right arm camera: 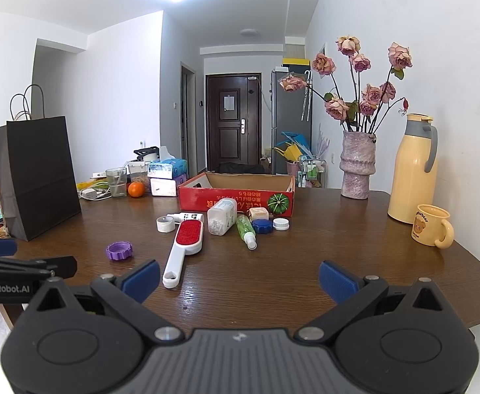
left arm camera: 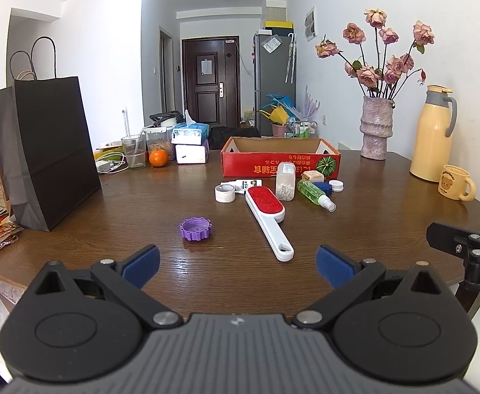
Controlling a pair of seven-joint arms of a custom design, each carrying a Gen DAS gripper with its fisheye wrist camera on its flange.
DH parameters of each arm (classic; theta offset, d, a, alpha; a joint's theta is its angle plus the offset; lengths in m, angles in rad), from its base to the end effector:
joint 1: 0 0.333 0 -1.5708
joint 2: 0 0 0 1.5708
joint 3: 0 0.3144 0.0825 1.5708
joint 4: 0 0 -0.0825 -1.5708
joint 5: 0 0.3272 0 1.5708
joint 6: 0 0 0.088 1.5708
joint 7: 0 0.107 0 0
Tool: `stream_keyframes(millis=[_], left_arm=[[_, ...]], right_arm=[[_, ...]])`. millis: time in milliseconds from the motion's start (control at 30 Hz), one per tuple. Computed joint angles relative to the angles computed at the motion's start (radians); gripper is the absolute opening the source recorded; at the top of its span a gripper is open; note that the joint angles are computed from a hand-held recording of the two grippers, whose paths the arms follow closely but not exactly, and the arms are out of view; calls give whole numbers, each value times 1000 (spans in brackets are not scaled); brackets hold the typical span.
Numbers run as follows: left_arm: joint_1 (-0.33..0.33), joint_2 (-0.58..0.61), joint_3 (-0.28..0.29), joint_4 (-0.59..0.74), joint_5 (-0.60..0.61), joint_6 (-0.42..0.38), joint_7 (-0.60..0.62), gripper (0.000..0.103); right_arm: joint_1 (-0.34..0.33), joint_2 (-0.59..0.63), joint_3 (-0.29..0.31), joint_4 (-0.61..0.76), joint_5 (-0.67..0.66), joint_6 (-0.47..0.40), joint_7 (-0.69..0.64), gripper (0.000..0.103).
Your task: Organize rigid objects
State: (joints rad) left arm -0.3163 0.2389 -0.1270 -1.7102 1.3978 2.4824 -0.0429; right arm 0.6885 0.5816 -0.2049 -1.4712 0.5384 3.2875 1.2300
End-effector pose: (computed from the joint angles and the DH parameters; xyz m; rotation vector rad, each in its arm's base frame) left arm 0.5597 -0.2613 0.5254 -1.6294 1.2989 -0.8012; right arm 0.6171 0.3136 0.5182 -1.6221 1.1347 -0.7508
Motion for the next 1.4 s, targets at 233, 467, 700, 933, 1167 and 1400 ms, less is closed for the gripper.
stream_keyframes(millis=[233,467,700,933,1167,1400], left_arm=[[0,0,0,0,0,1,0,103],[1,-1,0,-1,1,1,0,103],[1,-1,0,-2,1,2,-1,103],[1,-1,0,-2,3,1,-2,103],[2,-3,0,-4,4,3,-3,103],[2,-2,0,-3,5,2,-4,103]], right_arm=[[7,-1,-9,-3,-3,-1,5,103],[8,-2,-10,-4,-3,0,5,103],[12,-1,-15,-4,-3,0,8,103],[13,0,-15,-3,-3,0,8,103],[6,-4,-7,-8,-3,3,2,103],[8,-2,-9,-6,0,3,0,103]])
